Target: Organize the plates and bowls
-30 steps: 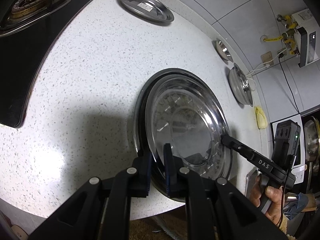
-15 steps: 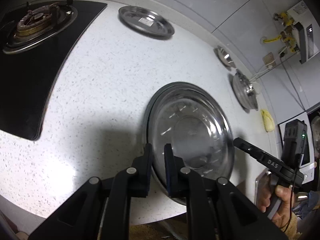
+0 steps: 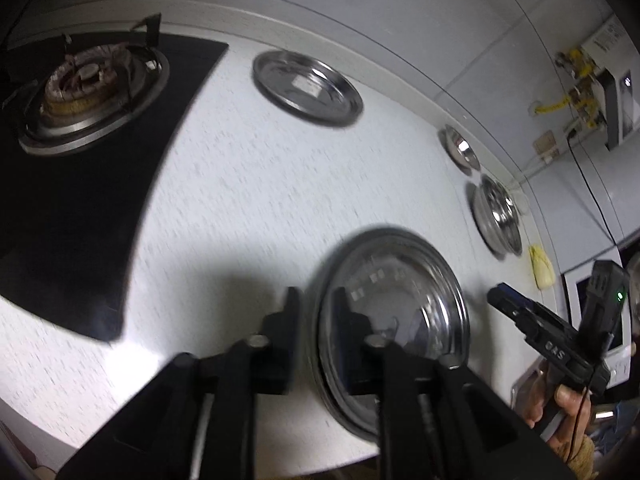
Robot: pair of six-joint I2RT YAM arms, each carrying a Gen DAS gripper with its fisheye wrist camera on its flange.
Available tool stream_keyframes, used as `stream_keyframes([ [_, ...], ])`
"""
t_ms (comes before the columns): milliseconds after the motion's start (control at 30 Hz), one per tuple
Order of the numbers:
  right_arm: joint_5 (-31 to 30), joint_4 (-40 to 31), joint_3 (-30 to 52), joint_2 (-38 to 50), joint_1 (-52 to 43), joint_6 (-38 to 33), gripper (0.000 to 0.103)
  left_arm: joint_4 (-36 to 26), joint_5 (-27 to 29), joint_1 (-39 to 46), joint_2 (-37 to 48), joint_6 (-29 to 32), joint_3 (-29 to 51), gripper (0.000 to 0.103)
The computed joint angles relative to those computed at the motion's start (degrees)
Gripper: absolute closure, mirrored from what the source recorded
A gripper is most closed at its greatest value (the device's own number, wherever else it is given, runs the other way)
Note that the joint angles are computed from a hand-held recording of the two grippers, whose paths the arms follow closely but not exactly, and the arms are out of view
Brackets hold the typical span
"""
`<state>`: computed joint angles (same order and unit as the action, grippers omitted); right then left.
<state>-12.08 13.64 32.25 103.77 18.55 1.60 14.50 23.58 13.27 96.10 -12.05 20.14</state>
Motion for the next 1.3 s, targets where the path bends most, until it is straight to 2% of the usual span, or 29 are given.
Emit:
stream_keyframes([
  [67, 0.4, -0.6, 2.1, 0.7, 0.5, 0.0, 0.063, -1.5, -0.7, 0.9, 1.1, 0.1, 3.4, 0.059],
  [133, 1.5, -1.0, 4.7, 1.8, 1.3, -0.2, 0.058, -3.9, -1.1, 1.7, 3.3, 0.8, 8.1, 0.057],
  [267, 3.2, -1.9, 11.7, 5.7, 3.2, -0.1, 0.056, -8.3, -2.5, 2.3, 9.3, 0.9, 18.7, 0.056],
  [367, 3.2, -4.0, 19.1, 10.6, 4.3, 0.4, 0.054, -12.2, -3.0, 2.4, 17.0, -0.3, 29.4, 0.056],
  [600, 3.1, -14.0, 44.4, 27.3, 6.6, 1.5, 0.053, -18.8, -1.0, 4.4, 34.5, -5.6, 51.9, 0.056],
  [767, 2.5, -24.8, 66.9, 41.1, 7.0, 4.1, 0.053, -20.6, 0.7, 4.7, 42.2, -8.8, 60.8, 0.056],
  [900, 1.4, -35.1, 86.0, 52.2, 7.1, 6.1, 0.053, -22.7, -0.2, 4.2, 47.1, -9.5, 68.4, 0.056],
  [1000, 0.9, -40.0, 95.5, 57.9, 7.2, 7.8, 0.053, -25.4, -0.8, 3.9, 50.5, -9.6, 74.5, 0.056],
  [1167, 0.7, -43.3, 101.6, 61.9, 7.6, 8.9, 0.055, -30.8, -0.8, 3.7, 55.5, -8.2, 84.0, 0.058],
  [1233, 0.9, -42.8, 101.0, 62.0, 7.7, 9.2, 0.065, -32.5, -1.0, 3.6, 56.8, -7.6, 86.8, 0.059],
  [1300, 0.9, -41.6, 99.4, 61.4, 7.9, 9.3, 0.074, -34.0, -1.1, 3.6, 58.1, -7.5, 89.2, 0.073],
])
